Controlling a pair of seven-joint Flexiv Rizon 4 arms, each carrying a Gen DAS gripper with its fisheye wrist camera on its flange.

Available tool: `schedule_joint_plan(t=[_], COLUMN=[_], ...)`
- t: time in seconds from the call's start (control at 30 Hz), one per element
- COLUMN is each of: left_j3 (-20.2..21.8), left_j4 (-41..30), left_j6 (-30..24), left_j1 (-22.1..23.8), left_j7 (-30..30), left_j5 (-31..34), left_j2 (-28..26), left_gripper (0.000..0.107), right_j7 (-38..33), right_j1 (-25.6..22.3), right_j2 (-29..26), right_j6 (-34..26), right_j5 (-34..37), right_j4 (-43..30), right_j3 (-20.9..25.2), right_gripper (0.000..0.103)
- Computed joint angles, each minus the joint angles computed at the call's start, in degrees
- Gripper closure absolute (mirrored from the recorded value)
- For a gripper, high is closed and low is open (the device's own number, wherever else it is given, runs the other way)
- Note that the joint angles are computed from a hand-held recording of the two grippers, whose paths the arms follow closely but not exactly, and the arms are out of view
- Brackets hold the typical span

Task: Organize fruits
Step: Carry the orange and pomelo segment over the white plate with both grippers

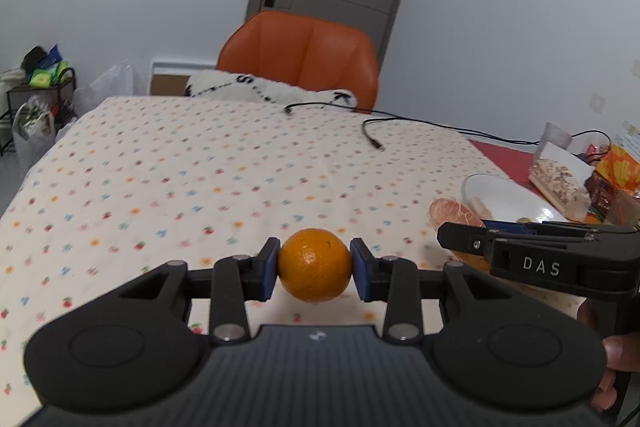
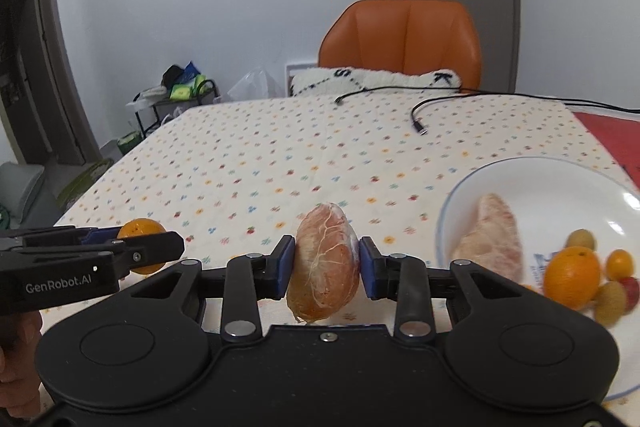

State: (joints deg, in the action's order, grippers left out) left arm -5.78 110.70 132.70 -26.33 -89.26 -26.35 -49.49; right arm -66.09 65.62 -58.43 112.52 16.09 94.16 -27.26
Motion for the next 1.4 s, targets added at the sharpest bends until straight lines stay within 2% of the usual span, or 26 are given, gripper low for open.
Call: schedule_joint_plan(t=[0.2,0.6,1.0,1.4], left_j3=[0.3,0.6,2.7,8.2], left_j4=[-3.5,-11.5,-20.1,-30.6], left_j6=[-2.2,-6.3,-11.7,-19.2], left_j1=[-1.6,-5.3,-9.8,-14.9], left_j7=[2.3,7.0,12.1,15.7], left_j5=[-0.4,-1.9,-5.9,-10.9], left_j2=[-0.7,-3.1,-6.3,-11.0], left_gripper=[0.071,0.071,0.071,0.071], right_j7=[-0.9,-5.5,-10.8,-14.8], right_j1=[2.1,0.9,-5.2,-12.9], right_j2=[1.2,3.6,5.3,5.7], right_j6=[2.3,6.3,10.4,12.8], right_j5=[3.6,11.4,16.6,19.3], right_j4=[3.1,6.9,7.9,7.0], right_j3=[-2.4,-1.9,3.8,10.6], right_gripper=[0.07,0.07,0.07,0.07])
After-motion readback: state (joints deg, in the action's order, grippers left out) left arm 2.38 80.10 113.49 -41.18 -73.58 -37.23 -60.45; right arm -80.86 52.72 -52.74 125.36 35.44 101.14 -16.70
